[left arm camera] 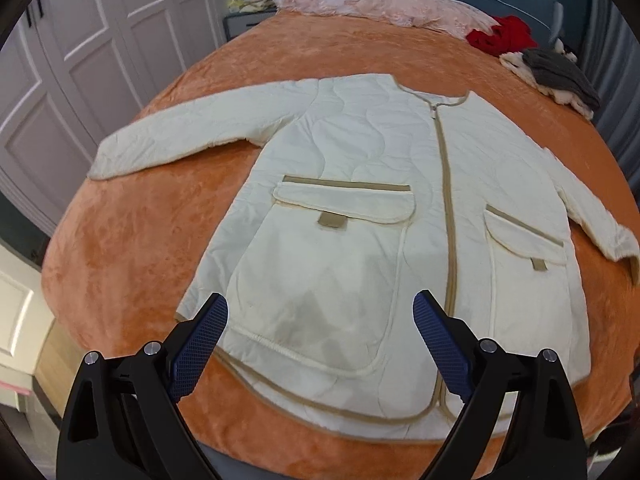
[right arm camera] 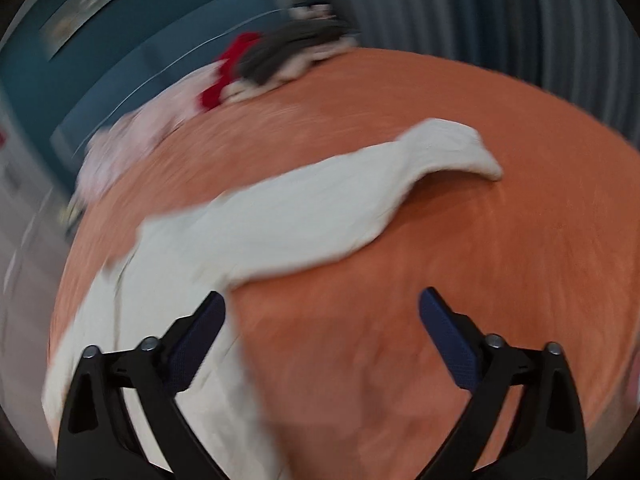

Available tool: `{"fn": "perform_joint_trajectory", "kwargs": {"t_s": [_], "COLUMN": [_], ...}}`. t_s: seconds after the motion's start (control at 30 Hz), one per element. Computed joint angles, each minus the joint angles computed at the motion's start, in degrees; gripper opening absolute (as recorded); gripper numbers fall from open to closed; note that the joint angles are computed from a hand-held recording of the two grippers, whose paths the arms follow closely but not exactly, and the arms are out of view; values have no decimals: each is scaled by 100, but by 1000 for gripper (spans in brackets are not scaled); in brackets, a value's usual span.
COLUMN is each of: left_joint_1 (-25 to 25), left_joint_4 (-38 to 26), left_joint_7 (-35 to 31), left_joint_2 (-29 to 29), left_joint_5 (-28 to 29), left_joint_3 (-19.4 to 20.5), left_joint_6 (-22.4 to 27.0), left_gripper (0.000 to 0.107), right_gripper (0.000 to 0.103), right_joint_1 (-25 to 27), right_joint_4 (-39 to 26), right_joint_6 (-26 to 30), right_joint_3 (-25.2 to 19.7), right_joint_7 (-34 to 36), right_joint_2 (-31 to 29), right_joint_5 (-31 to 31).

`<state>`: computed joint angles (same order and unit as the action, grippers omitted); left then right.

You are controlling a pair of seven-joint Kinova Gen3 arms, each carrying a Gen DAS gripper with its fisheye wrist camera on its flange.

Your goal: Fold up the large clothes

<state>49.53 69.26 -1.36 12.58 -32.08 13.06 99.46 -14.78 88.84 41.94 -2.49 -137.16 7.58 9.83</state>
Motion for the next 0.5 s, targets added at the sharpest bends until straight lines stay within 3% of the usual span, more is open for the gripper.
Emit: {"fn": "perform_joint_trajectory", "kwargs": {"t_s": [0.03, 0.13, 0.23, 0.3, 0.4, 0.43, 0.47, 0.5], "left_joint_1": [-85, -288, -414, -480, -580, -623, -669, -707], "left_joint_4": [152, 433, 539, 586, 798, 881, 956, 1017], "left_joint_7": [92, 261, 357, 345, 437, 486, 531, 559], "left_joint_2": [-60, -137, -85, -54, -133, -173, -211, -243], "left_joint_5": [80, 187, 181, 215, 297, 340, 385, 410], "left_joint_3": [-49, -89, -105, -112, -130, -130, -125, -109], "left_joint_6": [-155, -363, -280, -196, -176, -180, -183, -198], "left_gripper": [92, 92, 92, 92, 92, 92, 92, 92], "right_gripper": [76, 75, 75, 73, 50, 30, 18, 15], "right_joint_1": [168, 482, 724, 694, 844, 898, 942, 914], "right_joint_4": [-130, -247, -271, -463, -795, -852, -928, -1020], "right_joint_6": [-61, -384, -831, -806, -756, -804, -801, -816], "right_joint_3": [130, 328, 391, 508, 502, 475, 458, 488], "right_joint_7": [-12, -185, -206, -343, -278, -242, -197, -208], "right_joint_2": [258, 693, 983, 1191, 1459, 1489, 1512, 1513], "right_joint_5": [-225, -568, -837, -759, -879, -944, -990, -969]}}
